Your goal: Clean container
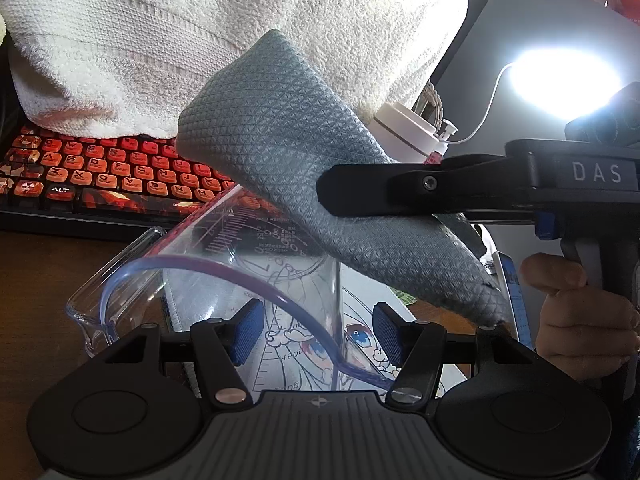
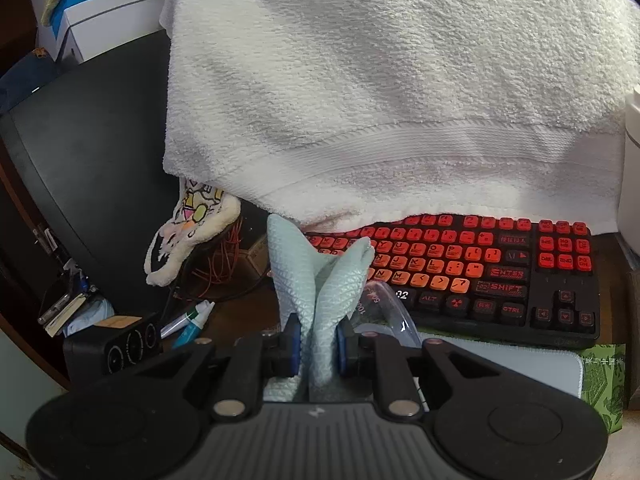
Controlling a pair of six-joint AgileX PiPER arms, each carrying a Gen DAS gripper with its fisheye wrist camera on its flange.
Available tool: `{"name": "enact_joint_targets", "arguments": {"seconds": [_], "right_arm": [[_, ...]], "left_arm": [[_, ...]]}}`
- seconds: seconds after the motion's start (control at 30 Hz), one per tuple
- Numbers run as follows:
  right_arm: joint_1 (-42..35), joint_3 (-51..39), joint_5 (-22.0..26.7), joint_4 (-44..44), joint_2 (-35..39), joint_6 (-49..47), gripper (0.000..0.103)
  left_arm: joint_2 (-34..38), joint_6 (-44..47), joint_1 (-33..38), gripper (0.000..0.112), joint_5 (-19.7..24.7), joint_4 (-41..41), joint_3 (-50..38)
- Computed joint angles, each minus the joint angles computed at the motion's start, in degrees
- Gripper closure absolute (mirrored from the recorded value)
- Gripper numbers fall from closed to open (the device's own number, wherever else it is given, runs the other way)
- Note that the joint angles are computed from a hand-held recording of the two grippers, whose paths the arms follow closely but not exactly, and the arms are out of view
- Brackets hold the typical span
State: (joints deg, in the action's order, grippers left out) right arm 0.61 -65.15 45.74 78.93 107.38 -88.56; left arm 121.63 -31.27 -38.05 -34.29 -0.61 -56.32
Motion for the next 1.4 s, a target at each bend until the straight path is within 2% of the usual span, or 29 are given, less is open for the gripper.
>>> {"name": "enact_joint_targets", "arguments": {"seconds": [0.13,0.47,1.4], "right_arm": [[0.8,-3.1,-1.5,-1.7,1.2,2.4,0.087],[1.7,-3.3,5.4,-3.5,1.8,-0.6,0.087],[3.9,-1.1,-0.4,0.8,0.8,-2.5,0.086]], "left_arm": [[0.0,0.0,-0.1,0.053,0.1,-0.1,-0.1],[0.0,-0.2,0.1,0.053,0.2,0.2,-0.3],[-0.2,-0.3,-0.1,0.053,0.1,0.1,-0.1]]}}
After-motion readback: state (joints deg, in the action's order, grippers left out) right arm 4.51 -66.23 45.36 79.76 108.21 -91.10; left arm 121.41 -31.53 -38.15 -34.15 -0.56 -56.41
